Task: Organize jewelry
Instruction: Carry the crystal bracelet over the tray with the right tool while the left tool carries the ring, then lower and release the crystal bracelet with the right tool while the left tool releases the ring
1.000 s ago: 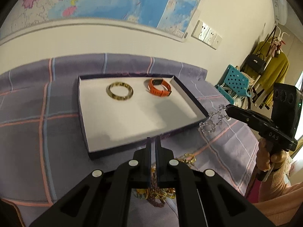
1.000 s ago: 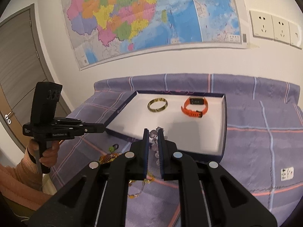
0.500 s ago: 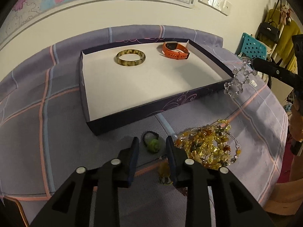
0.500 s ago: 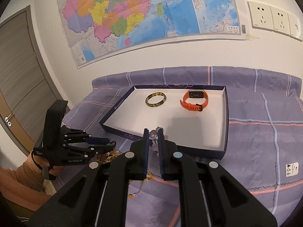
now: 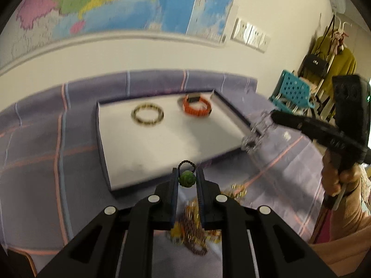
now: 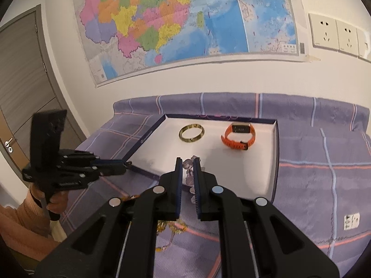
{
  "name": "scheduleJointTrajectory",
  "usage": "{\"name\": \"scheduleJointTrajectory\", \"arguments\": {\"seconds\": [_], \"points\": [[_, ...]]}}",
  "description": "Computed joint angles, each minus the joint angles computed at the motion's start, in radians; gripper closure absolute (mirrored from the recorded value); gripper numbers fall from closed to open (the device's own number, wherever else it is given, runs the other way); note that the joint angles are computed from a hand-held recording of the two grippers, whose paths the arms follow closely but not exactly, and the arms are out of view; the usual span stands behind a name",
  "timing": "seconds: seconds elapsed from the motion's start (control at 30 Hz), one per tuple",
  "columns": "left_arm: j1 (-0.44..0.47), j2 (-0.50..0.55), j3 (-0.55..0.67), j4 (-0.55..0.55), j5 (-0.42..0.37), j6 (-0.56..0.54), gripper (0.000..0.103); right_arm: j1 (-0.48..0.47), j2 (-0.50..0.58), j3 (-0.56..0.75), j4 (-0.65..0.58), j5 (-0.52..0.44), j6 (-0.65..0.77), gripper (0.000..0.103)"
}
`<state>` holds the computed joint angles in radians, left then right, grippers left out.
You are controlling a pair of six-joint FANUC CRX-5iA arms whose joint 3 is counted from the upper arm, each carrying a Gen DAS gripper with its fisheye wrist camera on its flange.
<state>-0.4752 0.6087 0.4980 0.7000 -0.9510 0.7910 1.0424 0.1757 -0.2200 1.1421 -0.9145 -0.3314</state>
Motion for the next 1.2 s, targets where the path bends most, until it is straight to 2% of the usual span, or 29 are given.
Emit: {"name": "scheduleJointTrajectory", "arguments": {"seconds": [0.33,0.57,0.8,0.97,1.2], "points": [[-0.026,0.114,0.207,-0.076,-0.002,0.106,0.090,-0.074,0.038,0.055,-0.011,0.049,0.056,0.094],[-0.037,0.237,0.417,-0.148,-0.073,0.213,0.090,-0.129,0.070,0.080,-0.055,0.116,0.068,0.094],[-0.045,0.332,0.586,-0.215,-0.138,0.303,0.090,-0.157,0.092,0.092,-0.088,0.135,0.075,0.094],[-0.050,0.391,0.686,-0.257,-0.189,0.353,0.090,-0.153,0.125,0.136,-0.145,0.076,0.128,0.094],[-0.057,0.393,0.681,-0.286,-0.186,0.367,0.090,-0.133,0.176,0.205,-0.191,-0.039,0.208,0.093]]}}
